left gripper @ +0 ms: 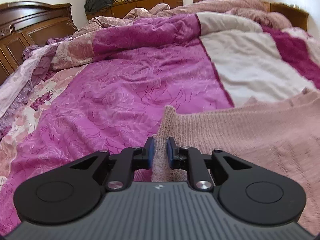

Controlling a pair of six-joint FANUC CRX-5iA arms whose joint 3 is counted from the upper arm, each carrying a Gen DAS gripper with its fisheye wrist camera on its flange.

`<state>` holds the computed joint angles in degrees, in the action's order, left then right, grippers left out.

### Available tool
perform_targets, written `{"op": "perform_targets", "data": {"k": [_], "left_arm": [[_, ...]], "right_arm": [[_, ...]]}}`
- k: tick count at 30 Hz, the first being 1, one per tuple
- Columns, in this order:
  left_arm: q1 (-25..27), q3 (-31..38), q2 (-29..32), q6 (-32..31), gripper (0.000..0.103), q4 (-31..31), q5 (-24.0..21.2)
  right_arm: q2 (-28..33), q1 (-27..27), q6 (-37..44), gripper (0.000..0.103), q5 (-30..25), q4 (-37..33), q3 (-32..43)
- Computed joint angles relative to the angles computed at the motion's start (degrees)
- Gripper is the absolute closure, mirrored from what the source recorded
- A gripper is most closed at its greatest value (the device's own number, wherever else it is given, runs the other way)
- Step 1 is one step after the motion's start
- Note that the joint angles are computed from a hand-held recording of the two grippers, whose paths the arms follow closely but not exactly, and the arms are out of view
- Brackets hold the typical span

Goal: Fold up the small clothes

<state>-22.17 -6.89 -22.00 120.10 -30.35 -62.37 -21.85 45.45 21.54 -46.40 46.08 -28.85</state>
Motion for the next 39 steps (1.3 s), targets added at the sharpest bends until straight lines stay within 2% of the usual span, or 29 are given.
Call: {"op": "perform_targets", "data": {"k": [3, 6, 8, 10, 18, 24, 29, 33, 39], "left_arm": [[0.96, 0.02, -1.91, -0.55, 0.078, 1.98, -0.59], [1.38, -0.10, -4.31, -0.68, 0.068, 3.66, -1.55], [0.84, 0.35, -5.47, -0.18, 0.060, 4.12, -3.18], [-0.28, 0.82, -6.36, 0.70, 0.057, 4.17, -4.81], [-10.39, 2.74, -7.52, 7.26, 0.055, 0.22, -12.12], [-15.74, 2.86, -7.31, 10.42, 0.055, -0.54, -15.85], [-15.49, 1.51, -6.78, 12.52, 0.054, 1.79, -16.34], [-16.04, 1.37, -5.49, 14.46, 0.049, 1.02, -16.94], [-14.80, 1.69, -4.45, 14.07, 0.045, 1.78, -17.08]], "right_arm": [[-2.12, 0.42, -1.18, 0.066, -0.32, 1.39, -1.32], [-4.62, 1.25, -1.47, 0.065, -1.49, 1.18, -2.30], [-6.41, 1.81, -1.76, 0.053, -2.09, -0.24, -2.71], [-8.30, 2.68, -2.74, 0.047, -2.74, -1.07, -3.34], [-14.27, 6.21, -3.29, 0.046, -4.44, -8.60, -3.95], [-15.43, 8.19, -4.79, 0.046, -6.13, -11.91, -4.36], [-15.27, 6.38, -5.17, 0.038, -2.19, -15.71, -5.48], [-15.09, 5.98, -5.09, 0.038, 0.29, -16.26, -6.18], [-15.57, 3.92, -4.77, 0.038, 5.46, -19.12, -7.29]]}}
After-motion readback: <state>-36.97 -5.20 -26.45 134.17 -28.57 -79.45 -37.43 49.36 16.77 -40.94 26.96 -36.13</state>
